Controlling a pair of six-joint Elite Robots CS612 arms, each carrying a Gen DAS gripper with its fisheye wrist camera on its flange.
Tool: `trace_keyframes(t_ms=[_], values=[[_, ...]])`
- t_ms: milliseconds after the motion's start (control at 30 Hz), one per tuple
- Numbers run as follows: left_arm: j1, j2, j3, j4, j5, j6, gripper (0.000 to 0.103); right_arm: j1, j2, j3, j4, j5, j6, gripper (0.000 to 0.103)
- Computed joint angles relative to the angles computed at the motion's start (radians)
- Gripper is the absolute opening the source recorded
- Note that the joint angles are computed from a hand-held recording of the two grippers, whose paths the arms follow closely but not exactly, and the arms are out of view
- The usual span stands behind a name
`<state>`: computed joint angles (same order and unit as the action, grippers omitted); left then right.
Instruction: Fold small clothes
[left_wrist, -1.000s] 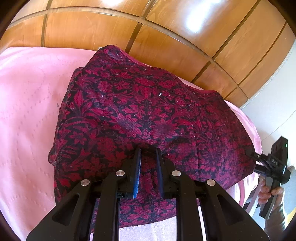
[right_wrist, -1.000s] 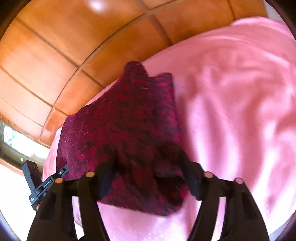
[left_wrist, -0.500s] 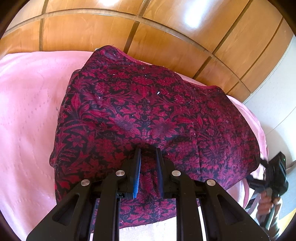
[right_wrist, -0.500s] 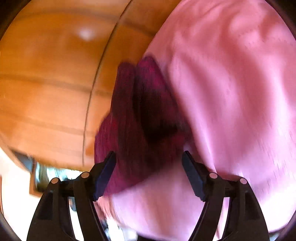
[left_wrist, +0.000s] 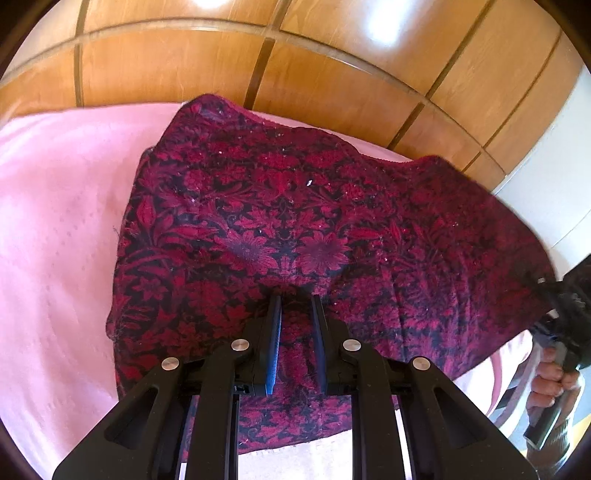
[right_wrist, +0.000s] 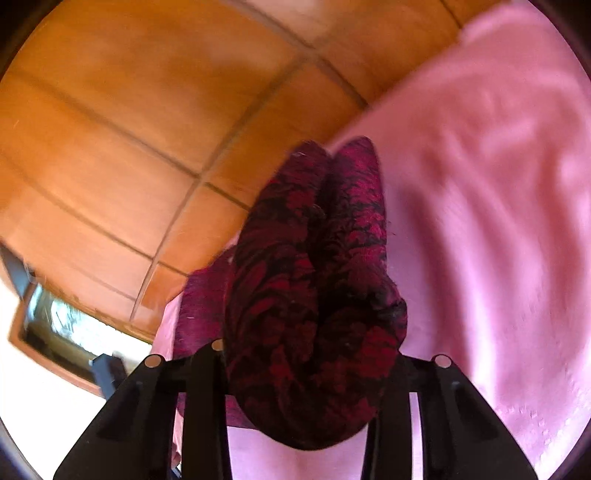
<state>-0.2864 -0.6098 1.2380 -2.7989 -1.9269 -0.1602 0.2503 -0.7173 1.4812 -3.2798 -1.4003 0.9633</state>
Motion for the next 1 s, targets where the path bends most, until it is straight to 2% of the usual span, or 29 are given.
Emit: trace_keyframes(t_ms=[133,333,467,567,600,633,667,700,733,767,800,867,933,1000], values=[[0.025,0.021,-0.04,0.025,-0.106,-0.089,0.015,0.029,-0.003,-0.08,0.033,-0.007,-0.148,0.031],[0.04,0.023,-0.034,-0.004,-0.158,-0.127,0.015,0.08,0.048,-0.243,0.164,-0.002,-0.327,0.03],[0.066,0.028,-0.021,-0.095,-0.257,-0.212,0.016,0.108,0.083,-0.329,0.258,-0.004,-0.419,0.03],[0.093,0.043,-0.026,-0.182,-0.361,-0.32,0.016,0.129,0.105,-0.379,0.315,-0.014,-0.494,0.03],[0.098,0.048,-0.03,-0.215,-0.391,-0.357,0.016,0.135,0.099,-0.367,0.315,-0.02,-0.521,0.03],[0.106,0.054,-0.034,-0.247,-0.418,-0.39,0.023,0.145,0.108,-0.388,0.34,-0.033,-0.561,0.03],[0.117,0.065,-0.043,-0.302,-0.464,-0.443,0.035,0.152,0.114,-0.397,0.353,-0.044,-0.591,0.03],[0.123,0.078,-0.054,-0.348,-0.497,-0.492,0.063,0.161,0.121,-0.412,0.369,-0.059,-0.625,0.03],[0.131,0.093,-0.07,-0.402,-0.533,-0.555,0.076,0.171,0.132,-0.43,0.387,-0.081,-0.671,0.03],[0.139,0.112,-0.094,-0.448,-0.573,-0.613,0.076,0.183,0.134,-0.435,0.397,-0.103,-0.709,0.03],[0.142,0.119,-0.105,-0.458,-0.586,-0.629,0.076,0.19,0.148,-0.458,0.414,-0.123,-0.741,0.03],[0.139,0.114,-0.107,-0.426,-0.564,-0.61,0.077,0.205,0.155,-0.457,0.413,-0.153,-0.805,0.03],[0.139,0.126,-0.136,-0.381,-0.59,-0.595,0.081,0.223,0.163,-0.463,0.411,-0.206,-0.876,0.03],[0.131,0.13,-0.154,-0.309,-0.595,-0.566,0.081,0.233,0.149,-0.419,0.374,-0.242,-0.946,0.03]])
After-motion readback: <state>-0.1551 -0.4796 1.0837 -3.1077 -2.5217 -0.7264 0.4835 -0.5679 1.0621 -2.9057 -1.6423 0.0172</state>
